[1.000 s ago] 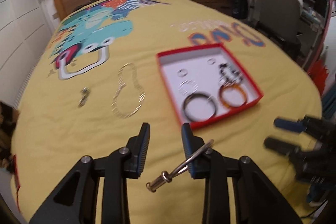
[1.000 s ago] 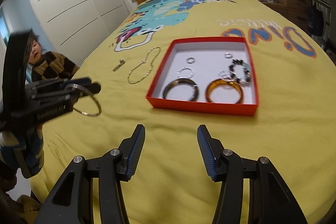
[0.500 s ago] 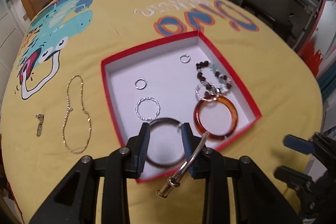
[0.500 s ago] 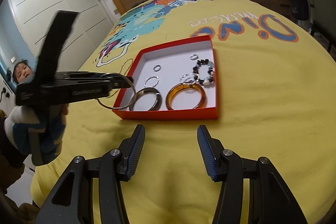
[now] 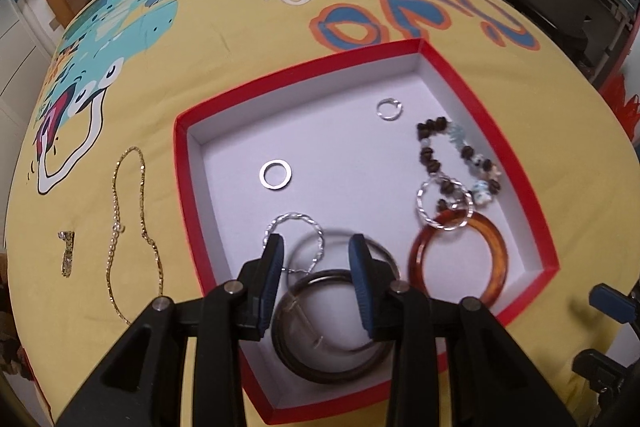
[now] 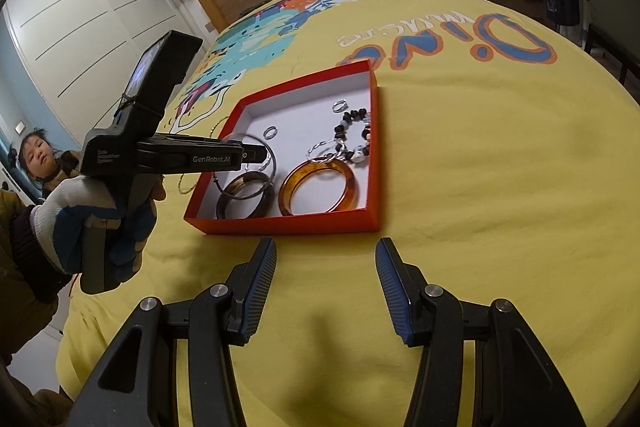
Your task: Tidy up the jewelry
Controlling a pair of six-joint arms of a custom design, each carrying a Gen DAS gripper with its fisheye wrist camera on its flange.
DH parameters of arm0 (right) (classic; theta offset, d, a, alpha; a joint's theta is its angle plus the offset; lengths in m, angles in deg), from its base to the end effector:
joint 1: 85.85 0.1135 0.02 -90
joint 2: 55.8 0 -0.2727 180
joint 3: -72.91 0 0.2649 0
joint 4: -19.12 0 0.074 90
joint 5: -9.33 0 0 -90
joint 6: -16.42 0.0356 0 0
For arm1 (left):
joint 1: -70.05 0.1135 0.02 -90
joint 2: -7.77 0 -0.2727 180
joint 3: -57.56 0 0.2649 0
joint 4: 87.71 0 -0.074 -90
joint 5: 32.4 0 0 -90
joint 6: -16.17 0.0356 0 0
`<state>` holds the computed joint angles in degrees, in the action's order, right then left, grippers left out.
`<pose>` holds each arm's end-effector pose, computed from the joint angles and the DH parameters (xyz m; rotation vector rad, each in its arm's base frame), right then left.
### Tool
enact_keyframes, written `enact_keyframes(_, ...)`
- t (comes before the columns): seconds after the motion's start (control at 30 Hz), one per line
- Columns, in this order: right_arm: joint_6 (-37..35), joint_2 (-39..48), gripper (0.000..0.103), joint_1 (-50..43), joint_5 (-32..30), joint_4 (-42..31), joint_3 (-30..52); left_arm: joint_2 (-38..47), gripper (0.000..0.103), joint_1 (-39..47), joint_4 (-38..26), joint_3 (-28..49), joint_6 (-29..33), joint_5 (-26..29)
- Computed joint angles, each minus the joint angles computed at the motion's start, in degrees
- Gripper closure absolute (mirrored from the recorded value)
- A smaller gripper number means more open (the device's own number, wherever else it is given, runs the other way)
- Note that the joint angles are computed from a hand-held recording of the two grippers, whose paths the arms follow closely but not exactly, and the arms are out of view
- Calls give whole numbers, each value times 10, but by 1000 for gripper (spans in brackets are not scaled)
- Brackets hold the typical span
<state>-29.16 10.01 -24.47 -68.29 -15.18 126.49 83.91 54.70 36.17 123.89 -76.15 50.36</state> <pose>0.1226 0.2088 0.2272 -0.2564 2.4378 0.6185 0.2522 -0.0646 0.2333 0.2708 2.6932 0.0806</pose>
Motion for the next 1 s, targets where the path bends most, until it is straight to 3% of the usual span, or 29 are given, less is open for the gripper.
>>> enact_keyframes(0.33,6,-12,52,12,14,-17,6,-40,64,3,-31,0,1,-3)
enact_keyframes(0.7,33,6,47,77,64,-44,55,-210,59,28,-150,-22,7,-9)
enact_keyframes(0.9,42,47,45,125,87,-54,103,-315,57,127,-224,-39,74,17)
enact_keyframes(1.0,43,74,44,143,90,-56,129,-346,56,220,-246,-45,148,52)
